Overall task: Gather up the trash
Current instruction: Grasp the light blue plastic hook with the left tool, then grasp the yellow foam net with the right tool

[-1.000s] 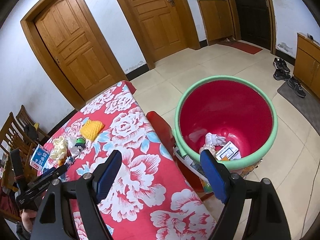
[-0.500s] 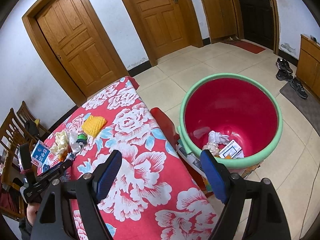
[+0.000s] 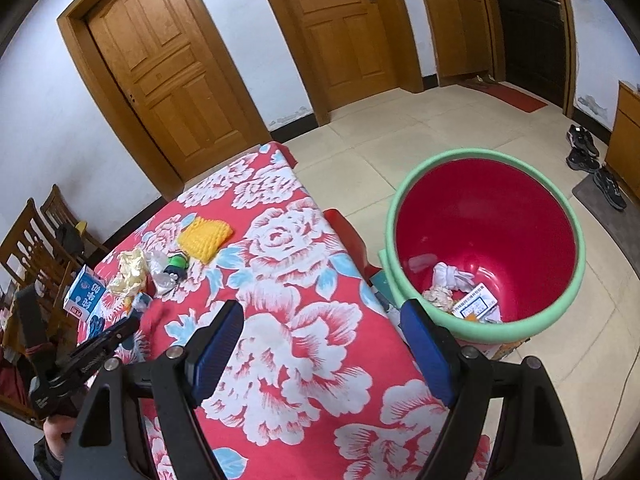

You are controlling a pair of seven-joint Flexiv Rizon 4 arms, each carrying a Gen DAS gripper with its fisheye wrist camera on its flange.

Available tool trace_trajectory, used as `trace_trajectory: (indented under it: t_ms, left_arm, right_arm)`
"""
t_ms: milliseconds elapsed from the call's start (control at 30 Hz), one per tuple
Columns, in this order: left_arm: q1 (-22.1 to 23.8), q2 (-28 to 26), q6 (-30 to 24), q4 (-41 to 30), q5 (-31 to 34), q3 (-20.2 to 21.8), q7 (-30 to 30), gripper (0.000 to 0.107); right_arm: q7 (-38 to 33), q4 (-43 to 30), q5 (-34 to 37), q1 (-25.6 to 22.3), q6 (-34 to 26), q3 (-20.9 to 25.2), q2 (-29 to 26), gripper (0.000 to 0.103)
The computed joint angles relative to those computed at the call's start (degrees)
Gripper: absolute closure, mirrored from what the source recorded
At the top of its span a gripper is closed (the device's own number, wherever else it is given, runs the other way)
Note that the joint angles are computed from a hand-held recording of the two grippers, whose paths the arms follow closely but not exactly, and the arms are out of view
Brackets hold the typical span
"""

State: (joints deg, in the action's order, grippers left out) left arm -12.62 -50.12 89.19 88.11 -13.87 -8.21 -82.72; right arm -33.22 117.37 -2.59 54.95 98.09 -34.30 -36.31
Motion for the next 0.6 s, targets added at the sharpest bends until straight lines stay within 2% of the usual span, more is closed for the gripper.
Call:
trace_trajectory:
  t_ms: [100, 200, 333, 433, 600]
  left_arm:
    - [0.2, 0.8, 0.8, 0.2, -0.3, 0.4, -0.7, 0.09]
    - [-1.8, 0.9, -0.6, -1.7, -0.6, 4.3, -2.8, 0.09]
    - [-2.2, 0.2, -1.7, -4.2, -0.8, 6.7, -5.4, 0.09]
    - [-3.5, -0.9, -2.8, -6.4, -0.4, 9.8, -8.0, 0.09]
    - [-3.4, -2.9, -3.5, -8.9, 0.5, 11.3, -11.5, 0.09]
  right_arm:
    - [-0.8, -1.7, -1.2, -1.8, -0.6, 2.0, 0.1, 0.02]
    - [-1.1, -3.3, -2.4, -2.4, -1.0, 2.4, -0.2, 0.02]
    - [-1.7, -6.6, -4.7, -4.2, -1.9, 4.2, -0.9, 0.02]
    - [-1.9, -10.0, -6.7, -6.5, -3.1, 6.5, -2.0, 0.02]
    - [-2.2, -17.5, -11.1, -12.0, -6.1, 12.4, -5.4, 0.02]
